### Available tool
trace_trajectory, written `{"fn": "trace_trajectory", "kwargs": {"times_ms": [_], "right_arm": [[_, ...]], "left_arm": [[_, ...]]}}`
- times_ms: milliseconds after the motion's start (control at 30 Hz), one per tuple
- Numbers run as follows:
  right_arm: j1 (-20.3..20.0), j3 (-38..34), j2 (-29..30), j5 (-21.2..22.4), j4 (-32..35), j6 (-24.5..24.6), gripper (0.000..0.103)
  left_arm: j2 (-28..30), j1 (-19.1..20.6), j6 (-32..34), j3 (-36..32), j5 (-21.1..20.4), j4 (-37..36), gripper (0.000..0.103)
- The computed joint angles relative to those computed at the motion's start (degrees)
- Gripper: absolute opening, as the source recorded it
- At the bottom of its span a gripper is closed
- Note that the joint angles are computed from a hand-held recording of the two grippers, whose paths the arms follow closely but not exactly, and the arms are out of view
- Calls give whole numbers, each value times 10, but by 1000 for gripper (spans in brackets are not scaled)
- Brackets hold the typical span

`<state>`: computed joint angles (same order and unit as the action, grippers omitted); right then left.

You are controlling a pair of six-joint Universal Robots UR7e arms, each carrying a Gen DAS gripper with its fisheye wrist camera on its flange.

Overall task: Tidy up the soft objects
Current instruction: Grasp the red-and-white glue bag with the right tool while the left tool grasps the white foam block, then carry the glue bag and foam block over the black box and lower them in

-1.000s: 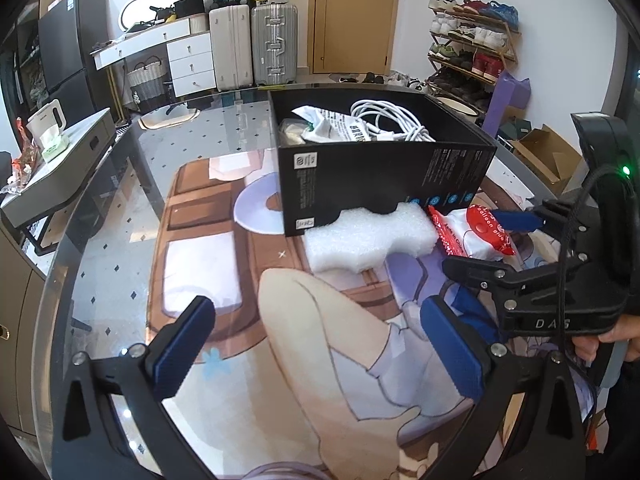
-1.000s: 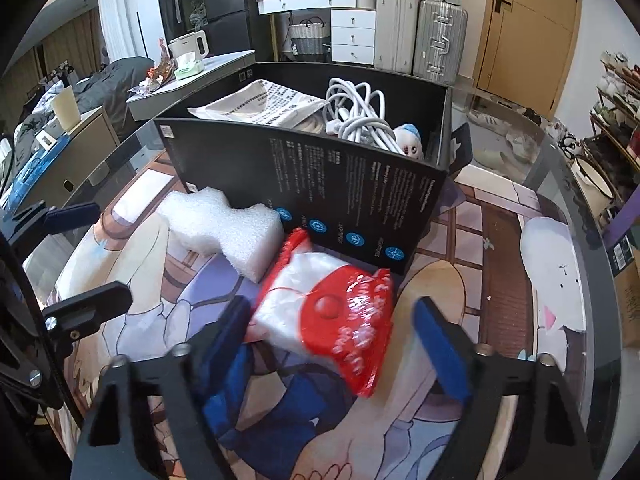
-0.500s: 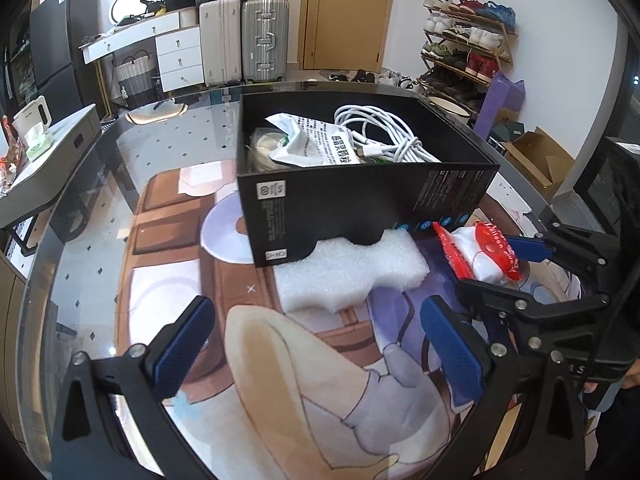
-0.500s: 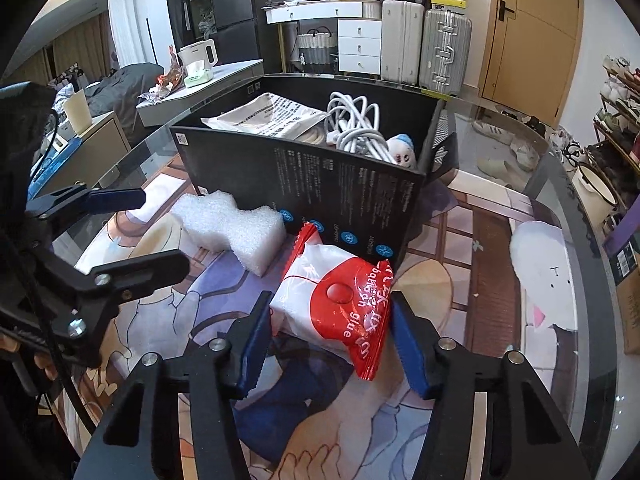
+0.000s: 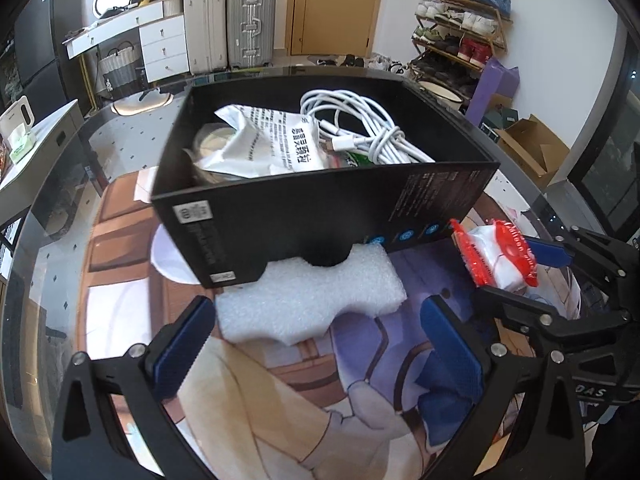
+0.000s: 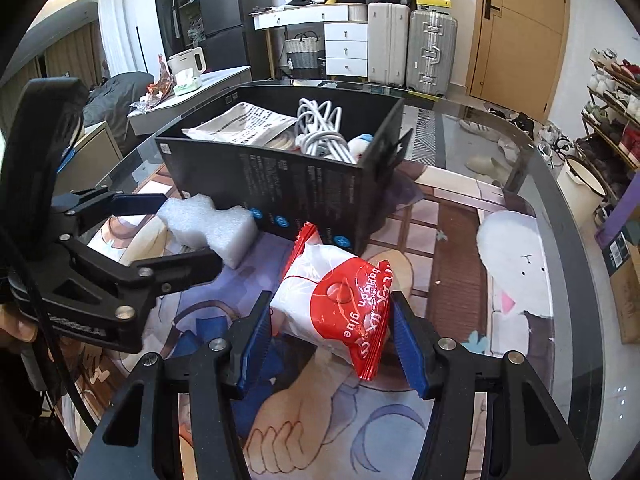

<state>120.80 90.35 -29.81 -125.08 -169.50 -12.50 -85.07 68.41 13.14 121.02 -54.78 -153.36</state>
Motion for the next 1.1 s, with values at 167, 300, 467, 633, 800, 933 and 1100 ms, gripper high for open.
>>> {"fn": "trace_trajectory", "kwargs": {"times_ms": [167, 300, 467, 633, 800, 933, 1100], "right_arm": [[-4, 4, -5, 0, -1, 4, 57], [-6, 4, -5, 1, 2, 7, 57], [-7, 0, -3, 1, 5, 7, 57], [-7, -2, -1, 1, 5, 5, 57], [-5, -3, 0, 0, 1, 1, 57], [-2, -1, 0, 0, -5, -3, 57], [5, 1, -1, 2, -17, -11, 57]], "left_arm": [[14, 1, -9, -8, 8, 7, 103], [23, -3, -6, -8, 22, 0, 103], [27, -6, 4, -4, 38, -10, 102], [22, -4, 18, 2, 32, -21, 91], [3, -1, 33, 13, 14, -21, 91], [-19, -3, 48, 30, 11, -34, 91], [-46, -13, 64, 47, 8, -53, 91]]}}
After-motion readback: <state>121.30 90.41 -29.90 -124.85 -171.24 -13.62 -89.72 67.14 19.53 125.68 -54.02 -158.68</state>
